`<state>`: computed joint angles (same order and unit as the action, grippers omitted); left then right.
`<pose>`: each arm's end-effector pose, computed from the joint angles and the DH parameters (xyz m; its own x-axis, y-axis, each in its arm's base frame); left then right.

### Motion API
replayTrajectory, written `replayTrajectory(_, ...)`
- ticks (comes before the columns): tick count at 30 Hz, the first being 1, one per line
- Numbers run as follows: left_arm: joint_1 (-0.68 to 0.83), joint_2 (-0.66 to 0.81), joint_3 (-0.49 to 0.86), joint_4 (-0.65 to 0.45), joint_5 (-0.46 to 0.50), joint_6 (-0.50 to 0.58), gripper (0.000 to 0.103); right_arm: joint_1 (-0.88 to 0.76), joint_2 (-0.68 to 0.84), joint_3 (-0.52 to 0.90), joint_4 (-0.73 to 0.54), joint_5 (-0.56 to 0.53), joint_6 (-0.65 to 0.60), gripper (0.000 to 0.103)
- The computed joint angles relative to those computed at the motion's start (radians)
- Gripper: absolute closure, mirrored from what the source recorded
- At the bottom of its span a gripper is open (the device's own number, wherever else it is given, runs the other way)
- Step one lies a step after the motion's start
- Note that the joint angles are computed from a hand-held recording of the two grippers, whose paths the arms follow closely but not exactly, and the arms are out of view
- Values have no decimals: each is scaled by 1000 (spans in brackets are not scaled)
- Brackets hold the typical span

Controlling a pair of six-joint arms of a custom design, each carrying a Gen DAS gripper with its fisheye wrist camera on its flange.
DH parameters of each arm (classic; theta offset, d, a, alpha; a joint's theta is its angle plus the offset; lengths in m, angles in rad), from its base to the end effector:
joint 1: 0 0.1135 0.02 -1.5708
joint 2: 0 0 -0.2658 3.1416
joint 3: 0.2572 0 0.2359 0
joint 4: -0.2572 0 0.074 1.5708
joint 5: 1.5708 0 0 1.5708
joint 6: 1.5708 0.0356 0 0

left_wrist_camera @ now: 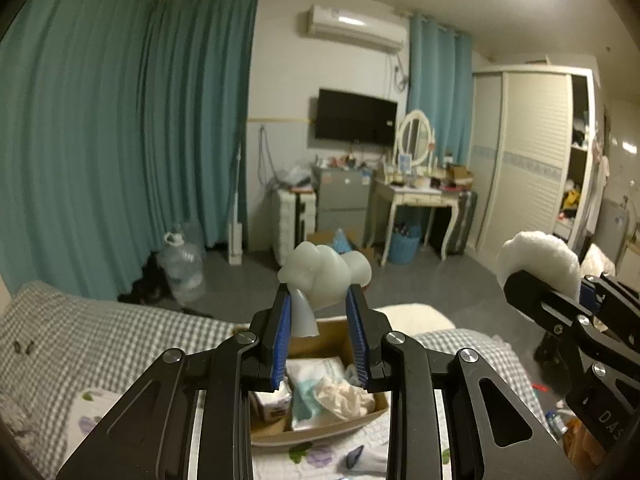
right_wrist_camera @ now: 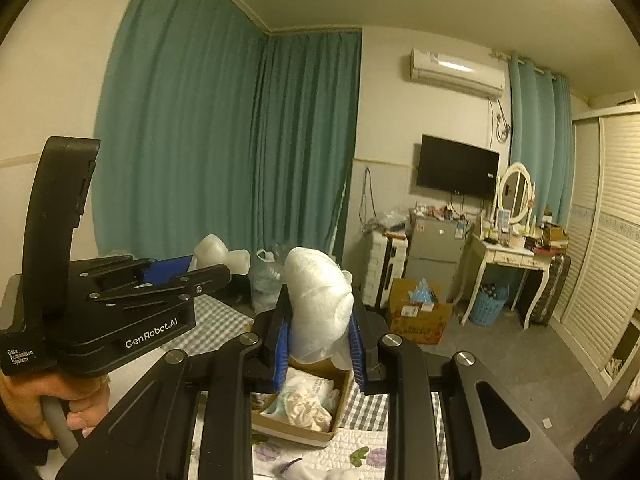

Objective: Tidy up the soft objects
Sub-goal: 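Carry both sock bundles over the box and release them inside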

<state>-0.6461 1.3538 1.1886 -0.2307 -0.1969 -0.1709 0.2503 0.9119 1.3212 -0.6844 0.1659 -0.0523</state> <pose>0.2423 -0.1740 0.3527 -0.3793 0.0772 -0.9220 0.3875 0.9182 -0.0826 0.1445 0.0309 0.4399 -0.2581 -0.1192 -0.9587 -0.1039 0.9900 -0.0951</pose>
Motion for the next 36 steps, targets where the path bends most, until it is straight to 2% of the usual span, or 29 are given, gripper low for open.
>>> replayTrajectory(4, 26, 115, 6, 56, 36, -1, 77, -128, 70, -73, 107, -115, -21, 79)
replayTrajectory(7, 46, 196, 11, 82, 69, -21, 77, -179, 139, -124, 193, -159, -27, 79)
replayTrajectory(13, 38, 370, 82, 103, 99, -35, 77, -227, 252, -217, 329, -201, -28, 78)
replayTrajectory(20, 58, 547, 183, 71, 110, -44, 76, -263, 404, -279, 459, -237, -43, 78)
replayTrajectory(31, 127, 640, 220, 67, 71, -16, 75, -225, 661, -263, 589, -243, -66, 78)
replayTrajectory(36, 113, 679, 247, 73, 43, 12, 67, -209, 771, -246, 618, -234, -70, 78)
